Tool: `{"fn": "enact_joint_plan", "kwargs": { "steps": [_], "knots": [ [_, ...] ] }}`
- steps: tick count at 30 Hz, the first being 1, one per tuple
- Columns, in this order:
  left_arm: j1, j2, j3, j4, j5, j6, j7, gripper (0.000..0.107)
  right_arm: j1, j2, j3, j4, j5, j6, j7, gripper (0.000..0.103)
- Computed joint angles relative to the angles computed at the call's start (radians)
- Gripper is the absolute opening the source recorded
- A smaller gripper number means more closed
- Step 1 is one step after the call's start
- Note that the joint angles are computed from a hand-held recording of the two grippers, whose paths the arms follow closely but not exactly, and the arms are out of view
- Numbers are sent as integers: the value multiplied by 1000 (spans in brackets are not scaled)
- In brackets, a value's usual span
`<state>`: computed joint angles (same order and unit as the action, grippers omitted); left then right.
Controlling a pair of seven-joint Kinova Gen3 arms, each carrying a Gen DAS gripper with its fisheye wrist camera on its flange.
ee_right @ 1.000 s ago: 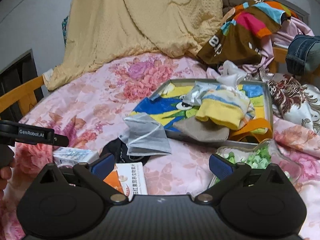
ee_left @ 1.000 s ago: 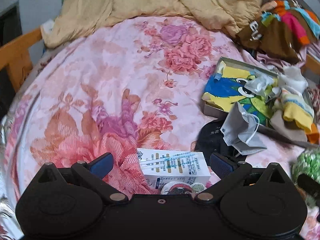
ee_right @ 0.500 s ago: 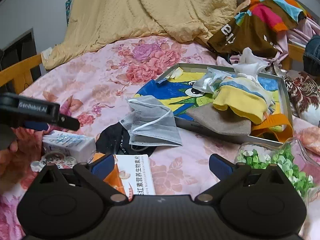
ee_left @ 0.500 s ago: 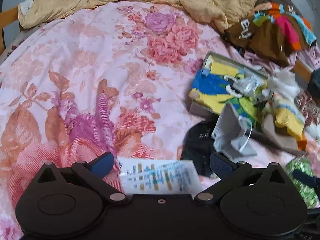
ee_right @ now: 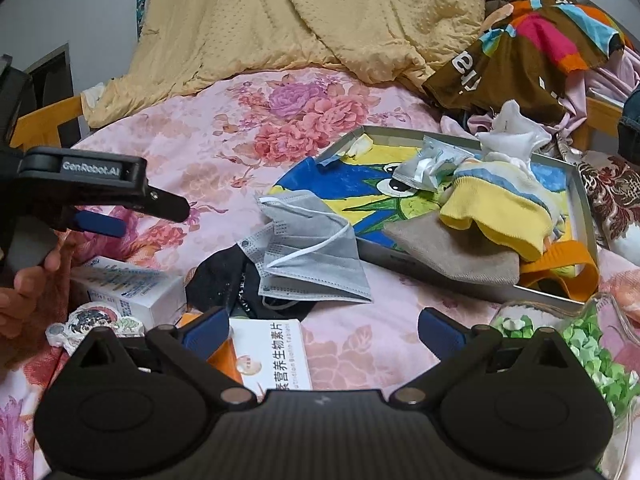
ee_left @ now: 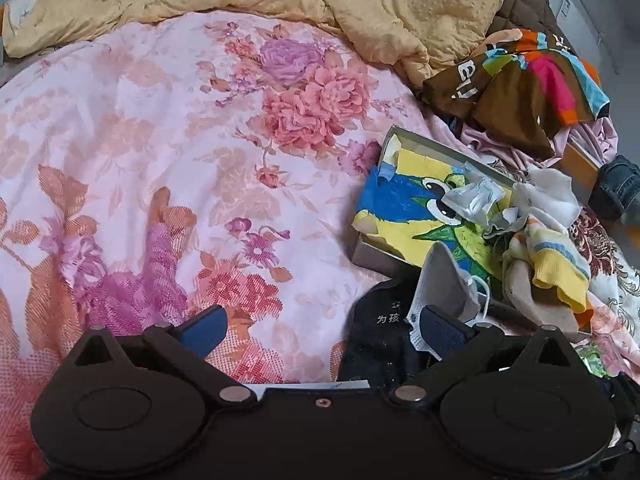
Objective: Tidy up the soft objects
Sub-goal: 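Grasp the black sock and grey mask with the left tool while the right grasps the cartoon-print packet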
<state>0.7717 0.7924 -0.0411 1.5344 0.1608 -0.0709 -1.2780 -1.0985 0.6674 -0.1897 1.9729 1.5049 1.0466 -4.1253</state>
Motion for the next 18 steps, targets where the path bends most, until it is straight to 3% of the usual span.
{"fn": "enact_joint_plan", "kwargs": {
  "steps": [14,18],
  "knots": [
    [-89,6,124,22,-38,-56,-43,102,-7,0,-5,-12,33,10,45,103],
    [-91,7,128,24,-38,-62,-53,102,-6,1,-5,-18,31,8,50,103]
  ]
}}
